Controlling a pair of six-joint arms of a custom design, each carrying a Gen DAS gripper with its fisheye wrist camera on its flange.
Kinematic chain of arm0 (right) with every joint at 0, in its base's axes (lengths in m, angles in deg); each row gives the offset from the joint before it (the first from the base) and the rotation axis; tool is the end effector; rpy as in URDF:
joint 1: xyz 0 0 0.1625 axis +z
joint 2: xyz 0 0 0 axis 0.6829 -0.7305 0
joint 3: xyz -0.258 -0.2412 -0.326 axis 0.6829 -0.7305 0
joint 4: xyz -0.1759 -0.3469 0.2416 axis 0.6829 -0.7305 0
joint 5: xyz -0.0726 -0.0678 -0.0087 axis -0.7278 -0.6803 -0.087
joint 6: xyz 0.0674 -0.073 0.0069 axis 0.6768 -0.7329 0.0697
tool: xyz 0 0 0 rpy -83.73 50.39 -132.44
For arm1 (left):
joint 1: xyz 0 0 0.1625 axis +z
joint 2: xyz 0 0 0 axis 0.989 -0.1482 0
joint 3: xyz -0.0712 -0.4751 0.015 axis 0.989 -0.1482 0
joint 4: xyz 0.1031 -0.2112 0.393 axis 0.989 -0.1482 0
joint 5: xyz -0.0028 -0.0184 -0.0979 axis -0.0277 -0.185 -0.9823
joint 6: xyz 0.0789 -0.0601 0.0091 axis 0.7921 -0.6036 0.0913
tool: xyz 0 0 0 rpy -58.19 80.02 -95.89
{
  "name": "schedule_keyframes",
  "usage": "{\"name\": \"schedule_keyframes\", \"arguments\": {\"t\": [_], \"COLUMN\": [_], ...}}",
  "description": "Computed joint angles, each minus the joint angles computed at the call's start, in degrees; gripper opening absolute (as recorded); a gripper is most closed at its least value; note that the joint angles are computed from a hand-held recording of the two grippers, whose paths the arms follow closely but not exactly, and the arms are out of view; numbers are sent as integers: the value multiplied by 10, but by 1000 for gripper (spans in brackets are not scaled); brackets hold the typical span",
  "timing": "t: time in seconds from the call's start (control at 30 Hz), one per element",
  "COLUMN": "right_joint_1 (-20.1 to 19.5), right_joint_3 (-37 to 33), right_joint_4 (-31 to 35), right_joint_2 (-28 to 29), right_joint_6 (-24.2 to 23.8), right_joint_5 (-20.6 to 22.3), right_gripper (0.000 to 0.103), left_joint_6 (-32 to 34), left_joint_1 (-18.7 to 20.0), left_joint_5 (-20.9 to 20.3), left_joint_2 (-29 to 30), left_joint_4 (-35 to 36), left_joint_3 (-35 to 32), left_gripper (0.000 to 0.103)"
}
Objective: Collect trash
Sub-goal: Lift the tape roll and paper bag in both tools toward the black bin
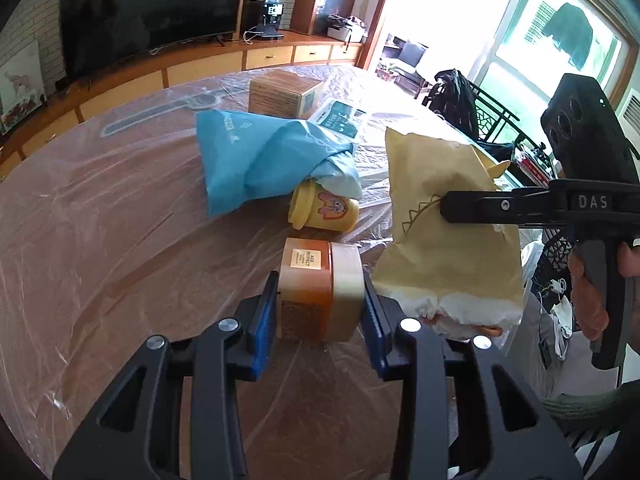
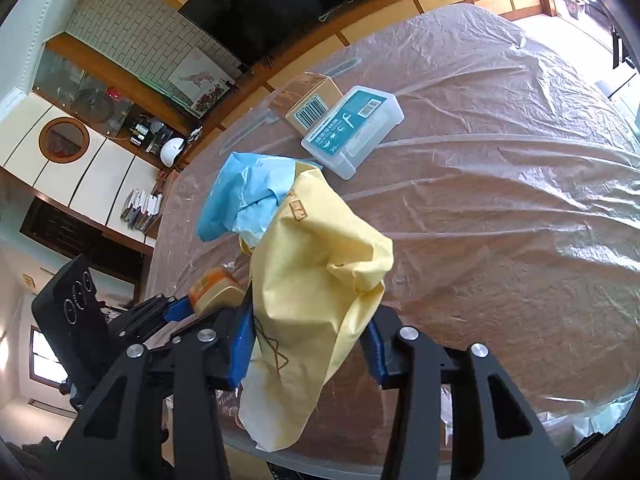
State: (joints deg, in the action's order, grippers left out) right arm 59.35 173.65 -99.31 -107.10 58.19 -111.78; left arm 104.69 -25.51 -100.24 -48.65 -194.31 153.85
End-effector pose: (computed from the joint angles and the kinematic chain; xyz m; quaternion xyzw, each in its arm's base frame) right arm 0.2525 -0.6686 0.3194 -0.0482 -0.9587 0.2648 0.0924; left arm -0.2819 -0.7134 0.1675 0.3997 0.8978 -0.1103 0.1485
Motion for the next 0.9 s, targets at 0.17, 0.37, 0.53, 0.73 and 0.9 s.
{"name": "schedule_keyframes", "arguments": {"t": [0.17, 0.37, 0.53, 0.73, 0.9], "right_joint_1": [-3, -1, 0, 2, 4], "right_joint_3": [-3, -5, -4, -2, 0], "right_joint_4": [4, 5, 4, 12, 14], "right_joint_2": [4, 5, 2, -1, -3], "right_joint_6": [5, -7, -24, -32, -40], "right_joint_5": [10, 17, 23, 21, 23], "right_gripper": [44, 43, 43, 42, 42], "left_joint_6": [-17, -31, -42, -53, -60], "left_joint_1": [-1, -6, -12, -17, -19], "left_joint_5": [5, 16, 27, 39, 41], "left_joint_2": [-4, -12, -20, -28, -35], "left_joint_4": [-7, -16, -24, -27, -31], "left_joint_3": [6, 14, 23, 35, 42], "left_gripper": [39, 39, 38, 38, 38]}}
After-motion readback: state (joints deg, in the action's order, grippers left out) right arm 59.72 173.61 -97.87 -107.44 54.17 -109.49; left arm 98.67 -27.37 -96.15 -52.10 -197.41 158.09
